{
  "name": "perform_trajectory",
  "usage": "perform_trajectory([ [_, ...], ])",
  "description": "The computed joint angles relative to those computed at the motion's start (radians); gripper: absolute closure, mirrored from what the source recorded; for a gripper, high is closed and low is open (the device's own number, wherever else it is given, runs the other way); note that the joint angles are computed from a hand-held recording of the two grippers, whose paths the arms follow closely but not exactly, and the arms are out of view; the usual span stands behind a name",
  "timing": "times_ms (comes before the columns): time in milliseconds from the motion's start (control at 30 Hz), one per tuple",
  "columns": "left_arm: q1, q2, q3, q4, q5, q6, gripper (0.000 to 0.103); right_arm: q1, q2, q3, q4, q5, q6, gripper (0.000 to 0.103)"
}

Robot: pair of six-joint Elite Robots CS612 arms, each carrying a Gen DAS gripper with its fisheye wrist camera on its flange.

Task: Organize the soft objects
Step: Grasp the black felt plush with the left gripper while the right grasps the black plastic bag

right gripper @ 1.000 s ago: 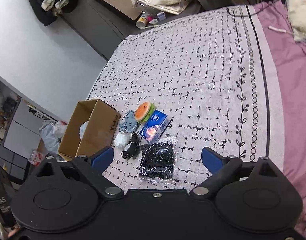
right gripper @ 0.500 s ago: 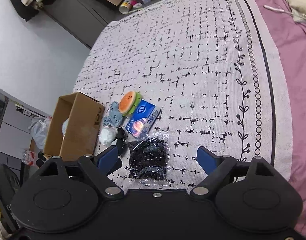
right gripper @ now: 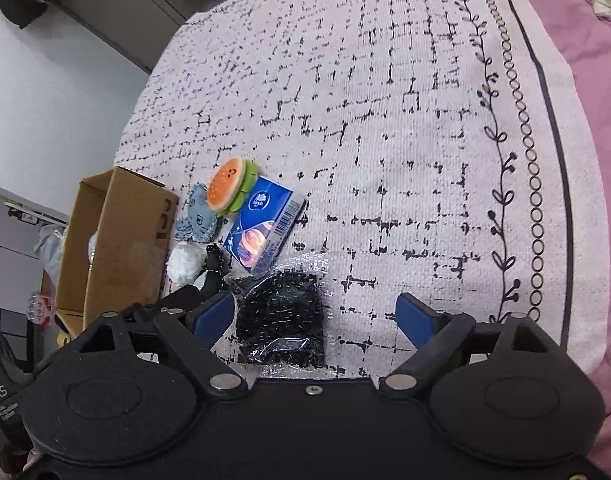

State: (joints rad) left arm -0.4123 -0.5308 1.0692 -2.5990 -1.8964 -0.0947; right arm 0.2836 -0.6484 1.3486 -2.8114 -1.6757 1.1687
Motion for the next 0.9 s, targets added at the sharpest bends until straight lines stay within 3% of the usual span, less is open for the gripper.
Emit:
perform_trajectory([
  [333,0.014,0.028,-0.042,-0.012,-0.032,-0.063,0.038,-0.003,0.046,-0.083,0.087,0.021,-0.009,0.005],
  [600,0.024,0.041,-0.055,-0.036,-0.025,-0.163,0.037,0.001,0.097,-0.178,0.192,0.029,-0.036,0.007],
  [900,0.023,0.052,-0.077,-0.006,-0.007,-0.164,0.037,0.014,0.123,-0.239,0.27,-0.031,-0.07,0.011],
])
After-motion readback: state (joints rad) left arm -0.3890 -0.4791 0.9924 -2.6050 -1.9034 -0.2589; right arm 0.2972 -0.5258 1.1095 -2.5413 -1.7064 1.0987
